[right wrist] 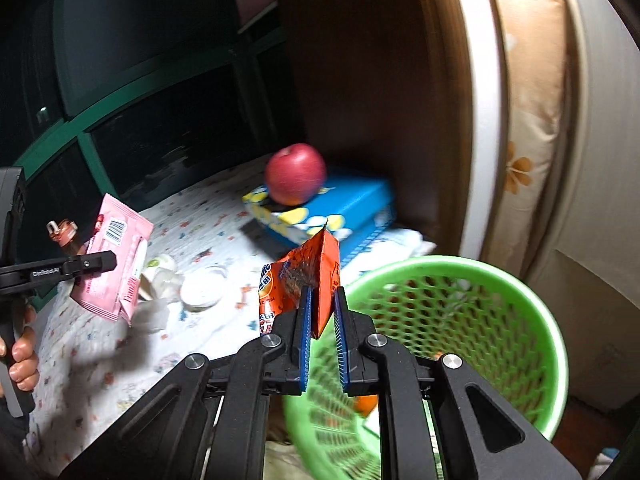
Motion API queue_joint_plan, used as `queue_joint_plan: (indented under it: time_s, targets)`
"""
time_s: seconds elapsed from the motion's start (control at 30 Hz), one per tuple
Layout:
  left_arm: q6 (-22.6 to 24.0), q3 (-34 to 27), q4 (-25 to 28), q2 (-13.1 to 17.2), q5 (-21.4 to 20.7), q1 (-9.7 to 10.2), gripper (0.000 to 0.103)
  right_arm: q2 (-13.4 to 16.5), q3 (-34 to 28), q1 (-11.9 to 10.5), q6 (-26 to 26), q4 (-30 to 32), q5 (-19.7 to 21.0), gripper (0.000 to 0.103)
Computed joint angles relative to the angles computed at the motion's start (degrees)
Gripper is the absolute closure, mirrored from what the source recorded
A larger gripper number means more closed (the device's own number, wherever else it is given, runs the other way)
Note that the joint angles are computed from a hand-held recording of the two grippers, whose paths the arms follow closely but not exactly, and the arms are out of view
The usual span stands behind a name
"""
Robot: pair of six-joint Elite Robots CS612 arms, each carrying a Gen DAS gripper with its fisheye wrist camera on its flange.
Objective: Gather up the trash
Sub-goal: 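Carry both wrappers to the green basket and open both grippers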
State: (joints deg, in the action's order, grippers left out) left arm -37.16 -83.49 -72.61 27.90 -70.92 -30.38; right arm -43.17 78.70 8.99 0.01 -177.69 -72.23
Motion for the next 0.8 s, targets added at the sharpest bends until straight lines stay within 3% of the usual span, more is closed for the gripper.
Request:
queue_joint_plan:
  time_s: [0.47, 0.8]
  targets:
    - [5.94, 9.95, -7.27, -3.76, -5.60, -2.77, 0.098, -1.04, 2.63, -4.07, 2.57, 0.97, -1.96, 0.088]
    - [8.21, 15.87, -8.82, -5.41, -9.71, -3.75, 0.097, -1.39, 4.62, -5.66, 4.60, -2.49, -1.34, 0.067]
